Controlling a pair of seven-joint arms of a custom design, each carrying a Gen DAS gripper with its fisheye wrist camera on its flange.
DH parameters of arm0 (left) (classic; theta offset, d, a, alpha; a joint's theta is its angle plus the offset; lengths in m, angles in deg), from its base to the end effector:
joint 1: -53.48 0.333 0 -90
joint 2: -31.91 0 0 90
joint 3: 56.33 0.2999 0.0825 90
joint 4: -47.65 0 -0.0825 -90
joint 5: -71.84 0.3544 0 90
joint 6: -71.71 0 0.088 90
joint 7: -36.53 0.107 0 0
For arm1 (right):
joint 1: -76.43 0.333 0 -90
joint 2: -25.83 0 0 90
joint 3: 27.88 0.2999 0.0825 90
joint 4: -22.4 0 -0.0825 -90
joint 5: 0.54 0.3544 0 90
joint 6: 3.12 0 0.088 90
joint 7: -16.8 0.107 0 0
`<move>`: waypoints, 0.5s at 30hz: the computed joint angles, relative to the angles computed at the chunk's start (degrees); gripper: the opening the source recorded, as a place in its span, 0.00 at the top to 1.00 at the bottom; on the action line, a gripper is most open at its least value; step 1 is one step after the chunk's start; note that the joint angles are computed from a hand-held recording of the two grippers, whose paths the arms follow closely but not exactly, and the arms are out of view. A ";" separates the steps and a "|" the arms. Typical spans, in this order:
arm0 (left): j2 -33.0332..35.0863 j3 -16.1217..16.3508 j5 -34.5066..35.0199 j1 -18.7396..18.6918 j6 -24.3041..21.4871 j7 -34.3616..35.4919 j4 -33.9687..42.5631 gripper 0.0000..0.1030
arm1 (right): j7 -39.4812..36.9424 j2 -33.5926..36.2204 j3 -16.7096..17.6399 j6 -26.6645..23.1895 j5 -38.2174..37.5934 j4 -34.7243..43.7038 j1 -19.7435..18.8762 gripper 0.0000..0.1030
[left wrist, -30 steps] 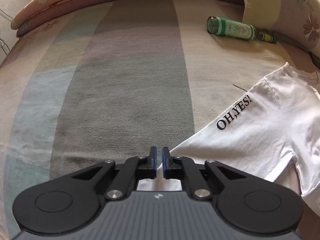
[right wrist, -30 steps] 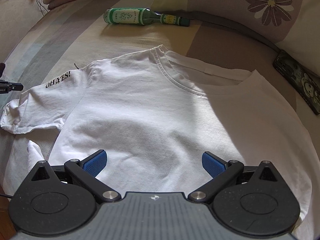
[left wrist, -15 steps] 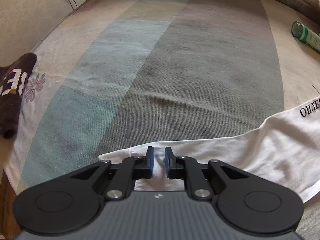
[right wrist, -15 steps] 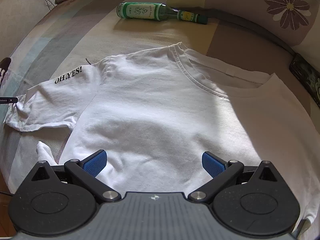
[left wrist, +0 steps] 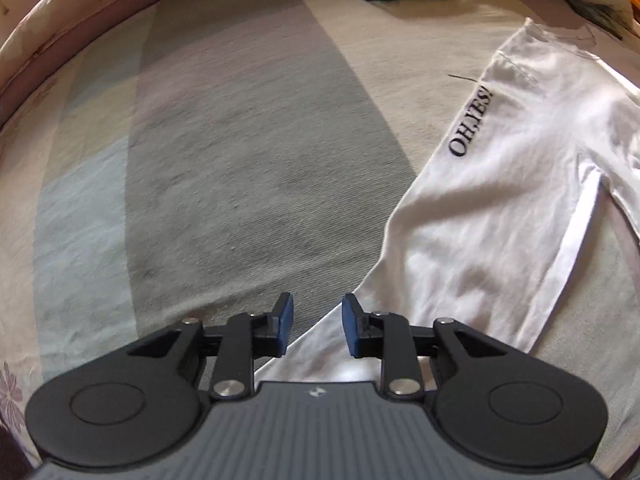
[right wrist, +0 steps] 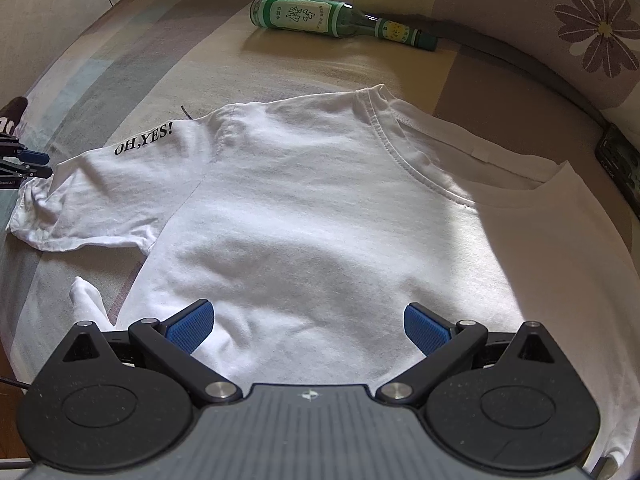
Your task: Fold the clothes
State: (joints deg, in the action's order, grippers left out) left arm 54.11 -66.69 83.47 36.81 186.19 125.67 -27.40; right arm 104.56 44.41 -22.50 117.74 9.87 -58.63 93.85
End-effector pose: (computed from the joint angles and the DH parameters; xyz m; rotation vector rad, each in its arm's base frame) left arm 0.6093 -0.2711 0.5442 -1.4722 2.4502 -0.2808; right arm 0.6067 0.2538 0.5471 -2.2403 1.5464 -0.0646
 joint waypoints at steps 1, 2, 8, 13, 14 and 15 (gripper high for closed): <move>1.85 -0.59 -0.86 0.19 -1.88 2.76 2.78 0.74 | -0.03 0.10 0.07 0.00 0.17 0.19 0.01 0.00; 3.85 -1.04 -1.66 0.23 -4.00 5.44 5.86 0.74 | -0.07 0.21 0.14 0.01 0.35 0.40 0.02 0.00; 11.54 -0.80 -5.00 -0.09 -14.78 12.40 18.75 0.72 | -0.88 1.04 0.17 0.17 -0.34 1.57 0.47 0.00; 11.98 -0.07 -5.89 -0.62 -15.76 11.95 19.18 0.80 | -0.13 0.89 0.12 0.83 -0.05 1.01 0.48 0.00; 11.35 -0.13 -6.16 -0.68 -15.18 11.41 18.17 0.96 | 0.13 0.95 0.14 0.96 0.00 1.03 0.54 0.00; 10.68 -0.20 -6.37 -0.73 -14.53 10.84 17.10 0.98 | 0.39 1.03 0.16 1.07 0.04 1.08 0.59 0.00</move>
